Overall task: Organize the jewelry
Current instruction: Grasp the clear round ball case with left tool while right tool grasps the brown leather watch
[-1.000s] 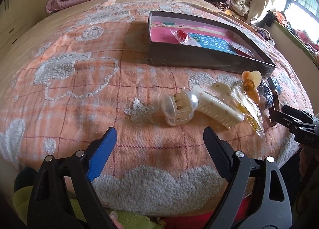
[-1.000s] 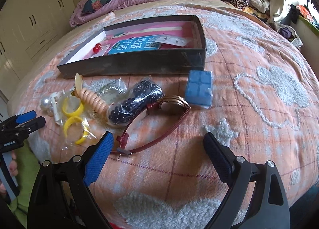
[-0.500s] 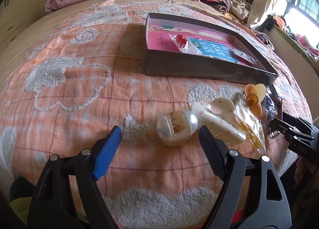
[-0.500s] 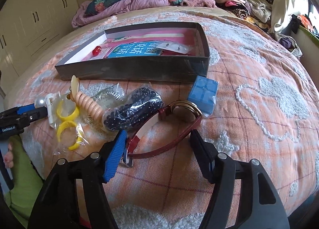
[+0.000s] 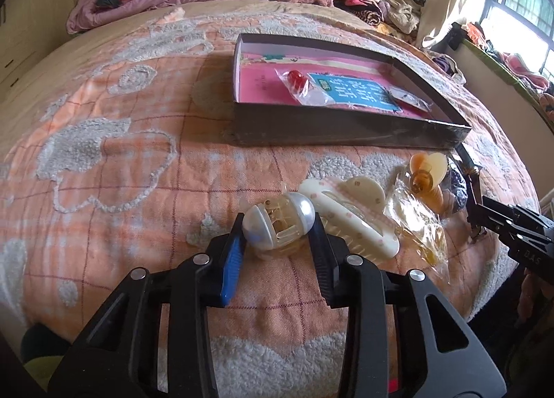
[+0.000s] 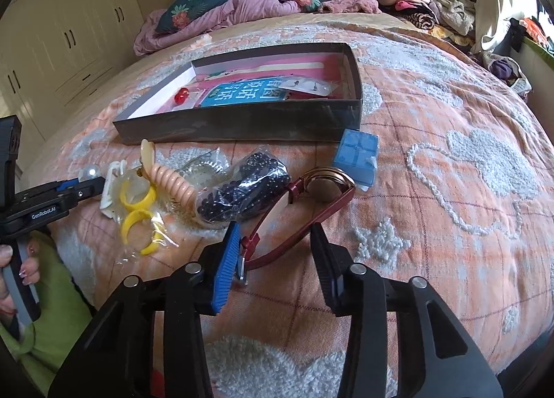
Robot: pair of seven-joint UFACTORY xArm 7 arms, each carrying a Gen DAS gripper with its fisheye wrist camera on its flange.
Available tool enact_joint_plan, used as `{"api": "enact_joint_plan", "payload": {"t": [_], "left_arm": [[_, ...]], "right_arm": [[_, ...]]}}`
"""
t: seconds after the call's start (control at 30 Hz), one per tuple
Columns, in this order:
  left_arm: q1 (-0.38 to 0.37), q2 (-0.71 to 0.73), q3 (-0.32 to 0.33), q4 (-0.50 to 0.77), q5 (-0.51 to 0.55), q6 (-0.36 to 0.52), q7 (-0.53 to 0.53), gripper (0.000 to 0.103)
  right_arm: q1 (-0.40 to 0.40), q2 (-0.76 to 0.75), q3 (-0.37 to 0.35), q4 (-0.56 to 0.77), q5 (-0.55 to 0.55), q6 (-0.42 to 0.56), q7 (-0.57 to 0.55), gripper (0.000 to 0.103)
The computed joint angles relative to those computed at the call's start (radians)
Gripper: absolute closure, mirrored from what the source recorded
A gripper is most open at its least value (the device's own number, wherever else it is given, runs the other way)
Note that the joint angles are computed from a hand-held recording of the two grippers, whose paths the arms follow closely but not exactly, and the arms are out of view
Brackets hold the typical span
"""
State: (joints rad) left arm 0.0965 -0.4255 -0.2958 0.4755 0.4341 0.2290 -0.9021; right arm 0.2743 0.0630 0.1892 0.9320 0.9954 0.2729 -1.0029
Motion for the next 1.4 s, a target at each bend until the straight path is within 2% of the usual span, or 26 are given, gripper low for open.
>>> {"api": "enact_joint_plan", "payload": {"t": [0.1, 0.17, 0.2, 0.27, 0.43, 0.6, 0.63, 0.7, 0.77, 0.83, 0.9, 1.0, 1.17, 1.4], "left_arm": [[-0.008, -0.029, 0.014, -0.014, -0.015, 0.005, 0.004, 0.075], [-0.008, -0.036, 0.021, -0.02, -0.027, 0.001, 0.008, 0.075], [-0.013, -0.041, 0.026, -0.023, -0.036, 0.003, 0.013, 0.075], [-0.009, -0.053, 0.018, -0.028, -0.042, 0.005, 0.01, 0.075], [-0.004, -0.062, 0.014, -0.029, -0.058, -0.002, 0.016, 0.075], [0.004, -0.059, 0.011, -0.023, -0.068, -0.008, 0.02, 0.075], [0.005, -0.057, 0.012, -0.021, -0.069, -0.011, 0.023, 0.075], [0.01, -0.054, 0.007, -0.015, -0.068, -0.016, 0.023, 0.075], [0.011, -0.052, 0.006, -0.012, -0.069, -0.02, 0.026, 0.075], [0.011, -0.05, 0.003, -0.008, -0.07, -0.022, 0.027, 0.075], [0.012, -0.051, 0.004, -0.008, -0.071, -0.027, 0.029, 0.075], [0.013, -0.053, 0.003, -0.006, -0.074, -0.028, 0.031, 0.075], [0.014, -0.073, 0.006, -0.004, -0.083, -0.029, 0.042, 0.075], [0.049, -0.057, 0.0, 0.039, -0.07, -0.029, 0.054, 0.075]], "right_arm": [[0.004, -0.016, -0.002, -0.011, -0.009, -0.002, 0.01, 0.068], [0.012, -0.009, -0.012, -0.016, -0.11, -0.016, 0.118, 0.067], [0.012, -0.001, -0.016, -0.013, -0.146, -0.011, 0.164, 0.063], [0.0, 0.015, -0.015, 0.005, -0.15, 0.009, 0.2, 0.059], [-0.012, 0.051, -0.005, 0.048, -0.205, 0.014, 0.31, 0.038], [-0.014, 0.099, 0.002, 0.087, -0.333, -0.002, 0.455, 0.028], [-0.025, 0.108, 0.014, 0.092, -0.323, -0.012, 0.452, 0.026], [-0.058, 0.121, 0.053, 0.099, -0.254, -0.032, 0.388, 0.026], [-0.085, 0.117, 0.084, 0.094, -0.186, -0.049, 0.304, 0.036], [-0.098, 0.111, 0.097, 0.092, -0.139, -0.049, 0.233, 0.061], [-0.106, 0.099, 0.101, 0.09, -0.085, -0.032, 0.166, 0.067], [-0.098, 0.07, 0.091, 0.074, -0.004, -0.018, 0.074, 0.07], [-0.061, 0.003, 0.054, 0.048, 0.155, -0.009, -0.08, 0.071], [-0.01, -0.03, -0.009, 0.077, 0.241, 0.005, -0.167, 0.071]]}}
